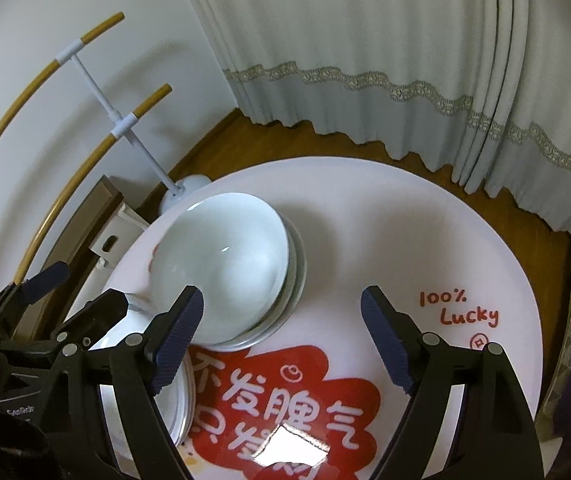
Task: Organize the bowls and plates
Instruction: 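Move both grippers down to the rim of the three-bowl stack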
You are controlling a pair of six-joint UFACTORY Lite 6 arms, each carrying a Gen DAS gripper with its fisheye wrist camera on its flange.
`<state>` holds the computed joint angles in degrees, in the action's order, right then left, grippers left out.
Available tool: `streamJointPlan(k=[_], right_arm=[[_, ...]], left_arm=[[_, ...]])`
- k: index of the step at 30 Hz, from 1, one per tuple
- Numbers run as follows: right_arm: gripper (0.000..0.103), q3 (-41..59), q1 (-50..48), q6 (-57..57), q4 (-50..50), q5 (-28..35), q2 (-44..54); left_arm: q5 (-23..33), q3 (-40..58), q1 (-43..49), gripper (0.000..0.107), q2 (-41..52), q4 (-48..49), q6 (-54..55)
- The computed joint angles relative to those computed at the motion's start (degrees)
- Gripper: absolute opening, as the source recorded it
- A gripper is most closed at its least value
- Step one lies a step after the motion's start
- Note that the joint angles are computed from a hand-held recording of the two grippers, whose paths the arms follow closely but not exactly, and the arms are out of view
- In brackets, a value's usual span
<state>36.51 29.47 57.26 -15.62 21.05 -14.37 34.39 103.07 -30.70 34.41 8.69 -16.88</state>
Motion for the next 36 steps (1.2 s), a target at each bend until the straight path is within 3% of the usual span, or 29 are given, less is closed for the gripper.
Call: streamJointPlan(k=[8, 20, 25, 36], right_arm=[[0.083, -0.8, -4.8, -11.0, 9.1, -5.9, 5.0], [0.082, -1.5, -5.8, -11.5, 10.2, -7.2, 6.1], [0.082, -1.2, -5.6, -16.5, 15.3, -8.2, 6.5], [0.081, -1.7, -5.0, -14.5, 13.5, -8.8, 6.5]], left_arm=[[4.2, 15.2, 1.3, 0.101, 12.3, -2.3, 2.3], [8.4, 30.8, 2.8, 0.099, 24.2, -4.7, 5.6], [8.8, 31.9, 2.8, 0.096, 25.6, -5.0, 5.5], [9.5, 33.4, 2.9, 0.091, 26.7, -5.9, 6.5]])
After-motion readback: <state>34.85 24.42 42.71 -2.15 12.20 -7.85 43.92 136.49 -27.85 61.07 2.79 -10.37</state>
